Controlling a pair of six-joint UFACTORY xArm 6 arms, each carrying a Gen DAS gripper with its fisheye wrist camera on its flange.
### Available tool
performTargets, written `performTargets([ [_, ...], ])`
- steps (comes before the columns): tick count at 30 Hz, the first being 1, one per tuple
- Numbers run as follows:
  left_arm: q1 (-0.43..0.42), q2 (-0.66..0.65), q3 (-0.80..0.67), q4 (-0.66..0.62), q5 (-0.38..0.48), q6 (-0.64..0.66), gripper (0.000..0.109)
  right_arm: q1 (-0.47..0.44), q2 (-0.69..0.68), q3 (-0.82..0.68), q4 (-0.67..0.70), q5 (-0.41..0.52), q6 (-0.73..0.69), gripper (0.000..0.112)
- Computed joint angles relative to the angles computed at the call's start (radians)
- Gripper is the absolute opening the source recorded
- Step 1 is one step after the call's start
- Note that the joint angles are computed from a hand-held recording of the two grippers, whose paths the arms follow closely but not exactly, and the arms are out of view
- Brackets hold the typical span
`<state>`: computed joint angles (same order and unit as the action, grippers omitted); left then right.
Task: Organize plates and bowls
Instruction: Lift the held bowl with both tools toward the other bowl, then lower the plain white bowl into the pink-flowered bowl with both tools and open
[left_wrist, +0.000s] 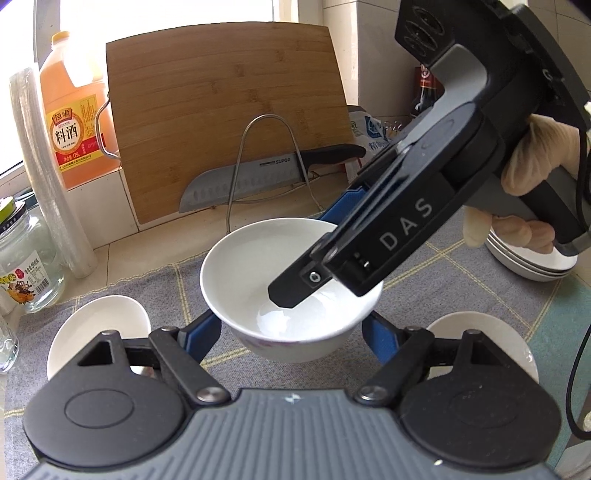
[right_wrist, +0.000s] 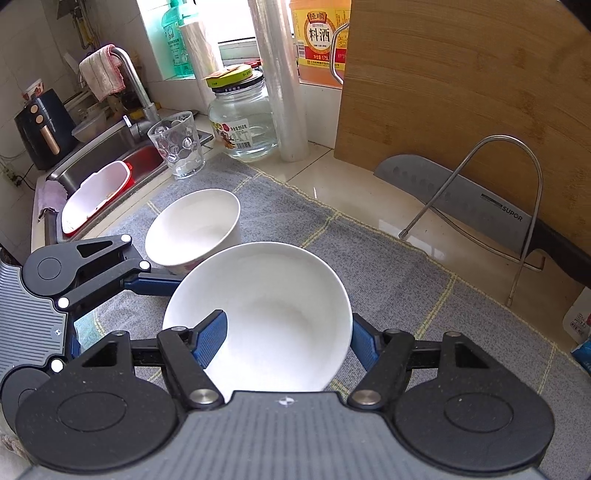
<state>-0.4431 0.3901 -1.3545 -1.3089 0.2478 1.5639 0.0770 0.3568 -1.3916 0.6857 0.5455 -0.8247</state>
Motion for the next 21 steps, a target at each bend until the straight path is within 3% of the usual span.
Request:
performTargets([
  [21, -0.04, -0.206, 0.223, -0.077, 0.061, 0.15, 0.083, 0.021, -0.327, 0.407, 0.115, -0.157, -0.037, 0.076],
])
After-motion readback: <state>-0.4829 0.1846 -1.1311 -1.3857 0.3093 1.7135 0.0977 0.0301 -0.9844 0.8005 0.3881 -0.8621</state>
